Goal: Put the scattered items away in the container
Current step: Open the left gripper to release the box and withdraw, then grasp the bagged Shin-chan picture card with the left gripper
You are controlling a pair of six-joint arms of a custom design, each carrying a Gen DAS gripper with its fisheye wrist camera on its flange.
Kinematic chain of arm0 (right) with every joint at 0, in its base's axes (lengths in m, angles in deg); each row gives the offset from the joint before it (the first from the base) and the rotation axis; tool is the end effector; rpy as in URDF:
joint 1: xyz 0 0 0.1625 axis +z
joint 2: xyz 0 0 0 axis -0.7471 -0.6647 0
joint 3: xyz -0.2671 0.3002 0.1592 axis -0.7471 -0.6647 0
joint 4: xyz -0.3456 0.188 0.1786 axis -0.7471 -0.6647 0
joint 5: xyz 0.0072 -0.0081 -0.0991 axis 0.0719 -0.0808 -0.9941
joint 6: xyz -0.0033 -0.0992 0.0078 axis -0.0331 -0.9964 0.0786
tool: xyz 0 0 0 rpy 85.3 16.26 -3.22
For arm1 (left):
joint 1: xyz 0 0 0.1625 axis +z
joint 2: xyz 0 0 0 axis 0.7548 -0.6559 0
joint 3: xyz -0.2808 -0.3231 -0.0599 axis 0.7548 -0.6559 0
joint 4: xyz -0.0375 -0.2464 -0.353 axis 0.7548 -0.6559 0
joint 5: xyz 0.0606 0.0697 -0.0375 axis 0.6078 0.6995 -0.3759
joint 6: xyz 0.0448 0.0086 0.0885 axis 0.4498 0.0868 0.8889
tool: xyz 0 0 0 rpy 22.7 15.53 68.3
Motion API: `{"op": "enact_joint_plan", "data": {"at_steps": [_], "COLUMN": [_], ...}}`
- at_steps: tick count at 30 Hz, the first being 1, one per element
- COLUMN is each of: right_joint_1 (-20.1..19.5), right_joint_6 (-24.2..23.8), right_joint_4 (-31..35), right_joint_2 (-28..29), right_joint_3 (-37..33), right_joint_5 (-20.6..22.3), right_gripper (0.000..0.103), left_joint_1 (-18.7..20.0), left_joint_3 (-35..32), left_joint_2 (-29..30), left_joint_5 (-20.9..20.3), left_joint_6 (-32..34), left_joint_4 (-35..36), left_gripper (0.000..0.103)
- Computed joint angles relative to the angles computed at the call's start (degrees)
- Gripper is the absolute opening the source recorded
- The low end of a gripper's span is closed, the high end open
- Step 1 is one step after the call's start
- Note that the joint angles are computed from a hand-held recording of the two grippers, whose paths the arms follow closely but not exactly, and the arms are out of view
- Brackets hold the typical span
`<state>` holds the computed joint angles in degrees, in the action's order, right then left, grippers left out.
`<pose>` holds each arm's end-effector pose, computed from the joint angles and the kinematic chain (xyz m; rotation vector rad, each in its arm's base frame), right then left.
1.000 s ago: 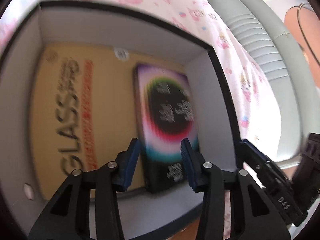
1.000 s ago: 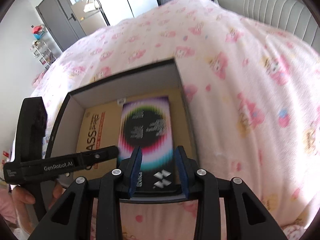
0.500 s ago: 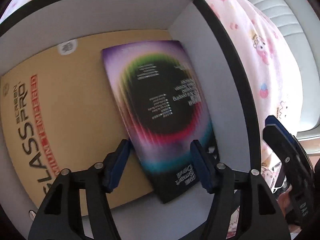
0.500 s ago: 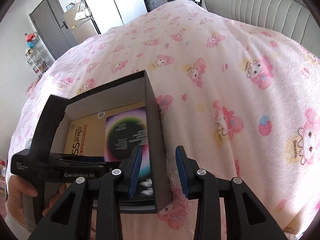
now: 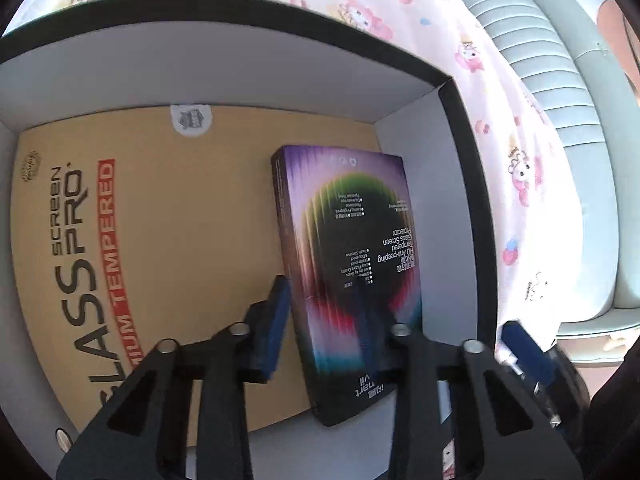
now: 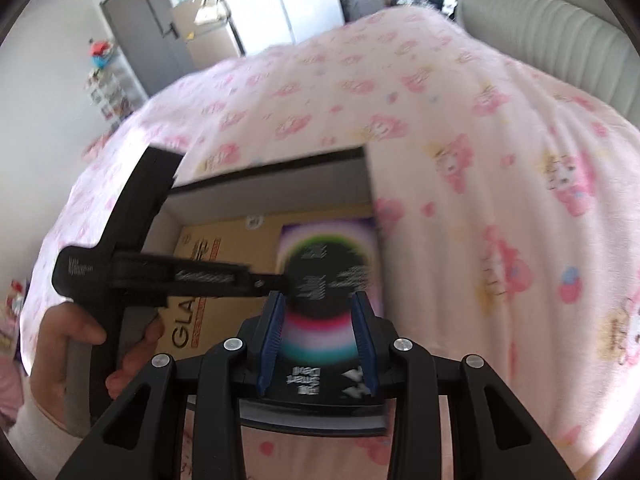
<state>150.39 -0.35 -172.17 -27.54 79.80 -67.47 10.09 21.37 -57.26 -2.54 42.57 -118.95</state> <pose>0.2531 -0.7419 0.2628 0.6383 -2.5732 0.5102 -0.2522 -0.7275 0.2258 0.0816 2.9015 -0.1059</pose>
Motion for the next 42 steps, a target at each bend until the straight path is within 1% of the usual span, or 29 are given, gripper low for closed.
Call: {"op": "enact_joint_plan", "data": {"at_steps": [3, 4, 5, 6, 8, 9, 10, 11, 13, 15, 16, 17, 18, 21, 23, 24, 25, 26, 27, 29, 30, 32, 33, 35, 36, 38, 42], "right_joint_1": [0.2, 0.3, 0.4, 0.5, 0.3, 0.2, 0.2, 0.2, 0.5, 0.6, 0.8, 1.0, 1.2, 2.6, 3.3, 3.7, 4.0, 4.2, 4.3, 4.1, 4.2, 4.9, 5.3, 5.7, 5.9, 6.3, 6.7], "right_joint_6": [1.3, 1.5, 1.6, 1.9, 2.4, 2.8, 3.2, 3.6, 4.0, 4.8, 5.4, 5.7, 5.7, 4.6, 3.9, 4.2, 4.8, 5.7, 6.6, 7.3, 6.9, 5.8, 5.2, 3.8, 3.6, 3.3, 3.9], "right_joint_4": [5.5, 6.4, 6.5, 6.8, 5.3, 4.6, 3.9, 2.9, 0.3, -0.6, -1.1, -1.5, -2.1, -5.5, -8.3, -9.5, -10.5, -11.3, -12.3, -12.9, -12.3, -11.7, -11.8, -12.5, -12.6, -12.7, -13.4], "right_joint_2": [2.1, 2.6, 3.0, 3.4, 3.4, 3.3, 3.0, 2.7, 1.8, 1.1, 0.5, -0.3, -1.0, -4.1, -6.1, -7.2, -8.5, -9.6, -10.7, -12.2, -12.6, -13.3, -13.7, -14.7, -15.0, -15.0, -15.4], "right_joint_3": [-2.7, -3.2, -3.4, -3.8, -3.3, -3.0, -2.5, -1.9, -0.2, 0.5, 1.1, 1.7, 2.3, 5.7, 8.4, 10.0, 11.7, 13.3, 15.1, 17.8, 18.4, 20.0, 20.8, 22.7, 23.3, 23.9, 24.5], "right_joint_5": [-1.1, -1.4, -2.1, -2.8, -3.3, -3.2, -3.1, -3.3, -4.3, -4.4, -4.3, -4.1, -3.9, -3.9, -3.8, -3.9, -3.9, -3.7, -3.2, -2.0, -1.9, -3.1, -3.7, -2.8, -2.7, -3.3, -2.7], "right_gripper": [0.031, 0.031, 0.031, 0.031, 0.031, 0.031, 0.031, 0.031, 0.031, 0.031, 0.032, 0.032, 0.032, 0.038, 0.043, 0.044, 0.045, 0.045, 0.045, 0.046, 0.046, 0.046, 0.046, 0.046, 0.046, 0.046, 0.046], "left_joint_1": [-0.8, -0.9, -0.7, -0.3, 0.7, 0.8, 0.4, -0.6, -2.6, -4.8, -5.9, -7.5, -9.3, -12.4, -14.9, -15.8, -16.2, -16.6, -16.8, -17.0, -17.7, -18.5, -18.9, -19.9, -20.0, -20.1, -20.4], "left_joint_3": [-2.0, -2.6, -2.9, -2.7, -0.3, 1.2, 2.9, 5.3, 9.0, 12.6, 14.5, 15.0, 14.3, 12.2, 11.2, 11.9, 13.5, 15.6, 16.1, 18.6, 20.0, 21.6, 22.2, 23.2, 23.7, 24.7, 27.2], "left_joint_2": [0.9, 1.1, 0.9, 0.3, -2.0, -3.4, -4.9, -7.1, -10.5, -14.0, -15.9, -16.4, -14.6, -11.1, -8.3, -8.2, -7.9, -8.1, -7.1, -9.0, -10.7, -11.9, -12.0, -13.2, -13.3, -14.2, -16.4], "left_joint_5": [2.7, 3.0, 2.5, 1.3, -1.6, -2.1, -1.1, 1.2, 4.5, 6.9, 8.0, 10.0, 10.9, 13.1, 14.3, 15.4, 15.9, 15.7, 15.0, 13.2, 13.3, 13.7, 14.3, 16.5, 17.6, 18.8, 20.1], "left_joint_6": [1.7, 2.4, 3.1, 3.6, 3.2, 3.0, 3.4, 4.6, 6.4, 8.1, 8.9, 7.8, 8.3, 9.2, 9.2, 10.0, 11.9, 13.9, 14.5, 13.5, 12.4, 11.7, 11.7, 10.2, 9.6, 8.3, 6.7], "left_joint_4": [4.5, 5.9, 6.5, 6.5, 3.5, 2.1, 0.9, -1.2, -4.2, -7.3, -8.8, -9.1, -11.7, -15.1, -17.6, -19.0, -21.9, -25.3, -27.6, -27.6, -26.4, -25.0, -24.8, -23.2, -23.5, -23.7, -25.2], "left_gripper": [0.029, 0.032, 0.034, 0.034, 0.034, 0.034, 0.034, 0.034, 0.034, 0.038, 0.043, 0.046, 0.050, 0.050, 0.049, 0.049, 0.050, 0.051, 0.052, 0.052, 0.052, 0.052, 0.052, 0.052, 0.052, 0.052, 0.053]}}
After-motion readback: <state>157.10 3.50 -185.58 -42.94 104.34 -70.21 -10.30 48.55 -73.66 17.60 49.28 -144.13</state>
